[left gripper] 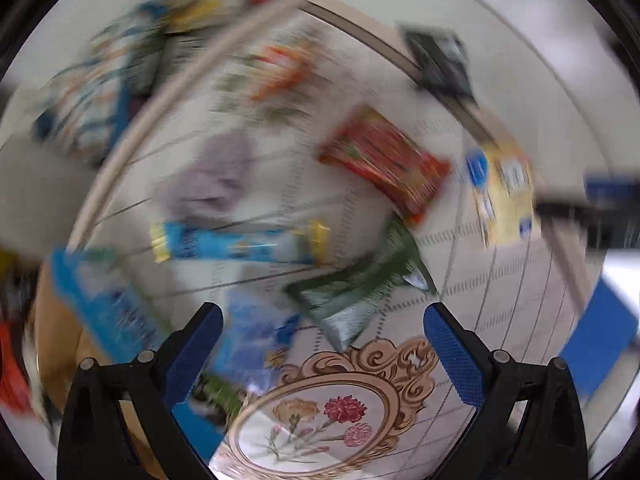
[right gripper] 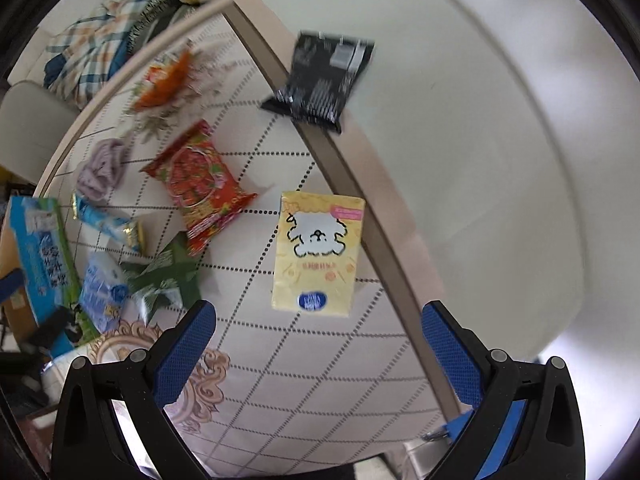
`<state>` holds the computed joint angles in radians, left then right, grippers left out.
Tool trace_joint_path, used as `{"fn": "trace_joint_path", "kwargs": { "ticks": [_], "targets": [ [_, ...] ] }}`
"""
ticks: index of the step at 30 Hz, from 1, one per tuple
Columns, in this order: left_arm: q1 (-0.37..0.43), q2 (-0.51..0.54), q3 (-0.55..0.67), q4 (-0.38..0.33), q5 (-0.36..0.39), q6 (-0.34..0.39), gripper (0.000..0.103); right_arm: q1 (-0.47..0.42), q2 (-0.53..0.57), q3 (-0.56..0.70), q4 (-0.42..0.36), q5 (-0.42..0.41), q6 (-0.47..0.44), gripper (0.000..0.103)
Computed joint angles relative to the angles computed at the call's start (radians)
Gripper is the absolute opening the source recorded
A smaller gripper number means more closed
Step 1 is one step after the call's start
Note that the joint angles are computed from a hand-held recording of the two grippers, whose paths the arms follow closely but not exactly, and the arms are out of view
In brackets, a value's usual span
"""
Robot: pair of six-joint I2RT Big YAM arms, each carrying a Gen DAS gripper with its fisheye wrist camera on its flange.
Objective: Organize soft objects
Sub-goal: 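Grasp the green snack bag with the left tool while the right grasps the red jacket-print bag, then carry both bags into the box and open both tools to release them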
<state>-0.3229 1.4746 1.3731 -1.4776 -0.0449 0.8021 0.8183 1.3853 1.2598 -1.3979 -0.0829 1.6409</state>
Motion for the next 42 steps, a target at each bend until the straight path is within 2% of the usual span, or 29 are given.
{"fn": "trace_joint_path", "kwargs": {
  "ticks": [3, 4, 5, 6, 7, 8, 10, 12, 14, 16, 17, 19, 21, 24, 26, 29, 30, 33, 35, 37, 42],
  "targets": [
    [-0.042, -0.013, -0.103, 0.086, -0.077, 0.085, 0.103, -0.033, -0.013, -0.043, 0.045, -0.025, -0.042, 0.103],
    [-0.052, -0.011, -0.125, 0.107, -0.095, 0.094, 0.096, -0.038, -0.016, -0.049, 0.046, -0.025, -0.056, 0.103],
    [-0.061, -0.005, -0.142, 0.12, -0.105, 0.099, 0.082, -0.042, -0.016, -0.051, 0.045, -0.028, -0.069, 0.103],
    [-0.07, 0.01, -0.15, 0.122, -0.113, 0.089, 0.073, -0.044, -0.014, -0.052, 0.043, -0.031, -0.086, 0.103],
    [-0.074, 0.021, -0.151, 0.121, -0.118, 0.072, 0.057, -0.047, -0.012, -0.049, 0.04, -0.037, -0.1, 0.103],
    [-0.076, 0.035, -0.15, 0.119, -0.12, 0.049, 0.051, -0.05, -0.006, -0.047, 0.038, -0.042, -0.117, 0.103],
    [-0.065, 0.053, -0.134, 0.106, -0.1, 0.005, 0.049, -0.061, -0.002, -0.045, 0.047, -0.051, -0.149, 0.103],
    [-0.037, 0.076, -0.099, 0.072, -0.071, -0.091, 0.043, -0.072, 0.005, -0.033, 0.057, -0.049, -0.184, 0.103],
    [0.017, 0.123, -0.039, 0.005, -0.033, -0.263, 0.042, -0.09, 0.039, 0.001, 0.066, -0.04, -0.24, 0.103],
    [0.072, 0.161, 0.004, -0.043, 0.01, -0.404, 0.042, -0.109, 0.083, 0.039, 0.075, -0.04, -0.294, 0.103],
    [0.111, 0.184, 0.03, -0.076, 0.061, -0.479, 0.042, -0.122, 0.122, 0.072, 0.084, -0.04, -0.333, 0.103],
    [0.144, 0.202, 0.05, -0.101, 0.106, -0.529, 0.045, -0.14, 0.179, 0.116, 0.103, -0.045, -0.384, 0.103],
    [0.166, 0.217, 0.064, -0.12, 0.142, -0.532, 0.045, -0.158, 0.236, 0.155, 0.121, -0.067, -0.417, 0.101],
    [0.172, 0.227, 0.067, -0.124, 0.138, -0.494, 0.052, -0.174, 0.326, 0.214, 0.131, -0.112, -0.466, 0.093],
    [0.173, 0.219, 0.045, -0.11, 0.134, -0.466, 0.057, -0.175, 0.381, 0.258, 0.097, -0.117, -0.489, 0.087],
    [0.177, 0.246, 0.061, -0.096, 0.133, -0.438, 0.057, -0.175, 0.439, 0.302, 0.049, -0.131, -0.497, 0.066],
    [0.178, 0.248, 0.061, -0.091, 0.126, -0.419, 0.056, -0.172, 0.454, 0.315, 0.026, -0.127, -0.5, 0.056],
    [0.16, 0.239, 0.052, -0.063, 0.128, -0.411, 0.047, -0.161, 0.437, 0.299, 0.049, -0.115, -0.461, 0.052],
    [0.139, 0.214, 0.037, -0.041, 0.127, -0.413, 0.035, -0.149, 0.423, 0.293, 0.05, -0.117, -0.441, 0.05],
    [0.135, 0.198, 0.037, -0.042, 0.131, -0.42, 0.029, -0.136, 0.406, 0.287, 0.049, -0.105, -0.417, 0.049],
    [0.151, 0.164, 0.057, -0.076, 0.169, -0.457, 0.022, -0.093, 0.338, 0.265, 0.066, -0.069, -0.338, 0.049]
  ]
}}
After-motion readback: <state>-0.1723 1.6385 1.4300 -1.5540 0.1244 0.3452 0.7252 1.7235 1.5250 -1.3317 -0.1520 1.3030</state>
